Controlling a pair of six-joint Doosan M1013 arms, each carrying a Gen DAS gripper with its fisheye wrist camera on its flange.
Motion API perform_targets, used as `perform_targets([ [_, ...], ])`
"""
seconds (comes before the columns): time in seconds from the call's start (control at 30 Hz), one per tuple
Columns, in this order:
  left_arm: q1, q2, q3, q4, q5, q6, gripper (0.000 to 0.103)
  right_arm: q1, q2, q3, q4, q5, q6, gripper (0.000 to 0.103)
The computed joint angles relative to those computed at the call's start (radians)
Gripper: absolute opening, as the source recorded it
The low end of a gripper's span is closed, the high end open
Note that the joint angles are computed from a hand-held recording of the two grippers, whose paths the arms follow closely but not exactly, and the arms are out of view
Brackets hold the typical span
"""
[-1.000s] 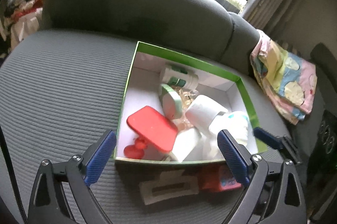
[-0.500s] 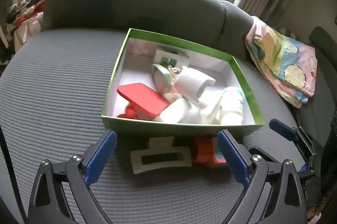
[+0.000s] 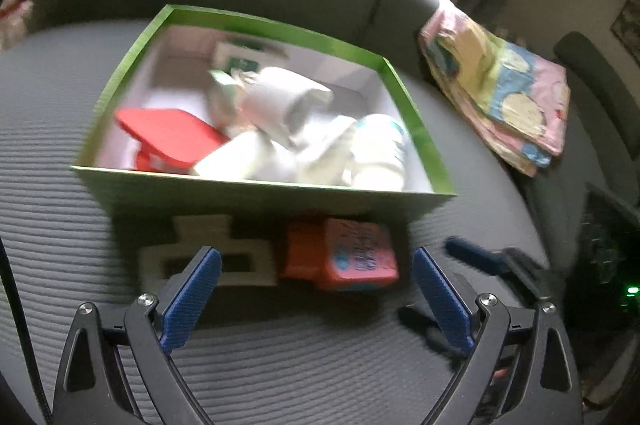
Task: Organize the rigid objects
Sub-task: 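Withdraw both grippers and move them toward the orange-pink sanitizer bottle, then close both grippers on the orange-pink bottle and lift it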
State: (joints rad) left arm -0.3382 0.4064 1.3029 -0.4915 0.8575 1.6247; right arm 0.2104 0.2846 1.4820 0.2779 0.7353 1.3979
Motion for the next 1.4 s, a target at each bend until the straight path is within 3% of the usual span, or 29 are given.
perform_targets([
  [0.2, 0.011, 0.025, -0.025, -0.093, 0.050, 0.040, 0.097, -0.026, 0.014, 0.007, 0.147, 0.038, -0.069, 0.086],
  [0.53, 0.017, 0.046, -0.037, -0.156, 0.094, 0.069, 0.097, -0.015, 0.030, 0.010, 0.175, 0.037, -0.098, 0.083],
  [0.63, 0.017, 0.051, -0.042, -0.176, 0.101, 0.090, 0.096, -0.014, 0.029, 0.016, 0.181, 0.018, -0.108, 0.079],
  [0.7, 0.014, 0.055, -0.047, -0.173, 0.103, 0.092, 0.096, -0.015, 0.034, 0.014, 0.185, 0.015, -0.111, 0.070],
  [0.8, 0.008, 0.061, -0.054, -0.150, 0.104, 0.082, 0.088, -0.013, 0.041, 0.011, 0.179, 0.014, -0.107, 0.062],
  [0.93, 0.009, 0.069, -0.058, -0.131, 0.111, 0.067, 0.079, -0.012, 0.050, 0.006, 0.192, 0.009, -0.117, 0.061],
  [1.1, 0.000, 0.074, -0.072, -0.072, 0.120, 0.059, 0.075, -0.006, 0.058, -0.003, 0.177, -0.003, -0.127, 0.061],
  [1.2, -0.011, 0.074, -0.076, 0.010, 0.113, 0.045, 0.061, -0.008, 0.060, -0.003, 0.185, -0.005, -0.139, 0.061],
  [1.4, -0.007, 0.069, -0.068, 0.001, 0.108, 0.053, 0.058, 0.005, 0.054, 0.003, 0.137, -0.029, -0.119, 0.059],
])
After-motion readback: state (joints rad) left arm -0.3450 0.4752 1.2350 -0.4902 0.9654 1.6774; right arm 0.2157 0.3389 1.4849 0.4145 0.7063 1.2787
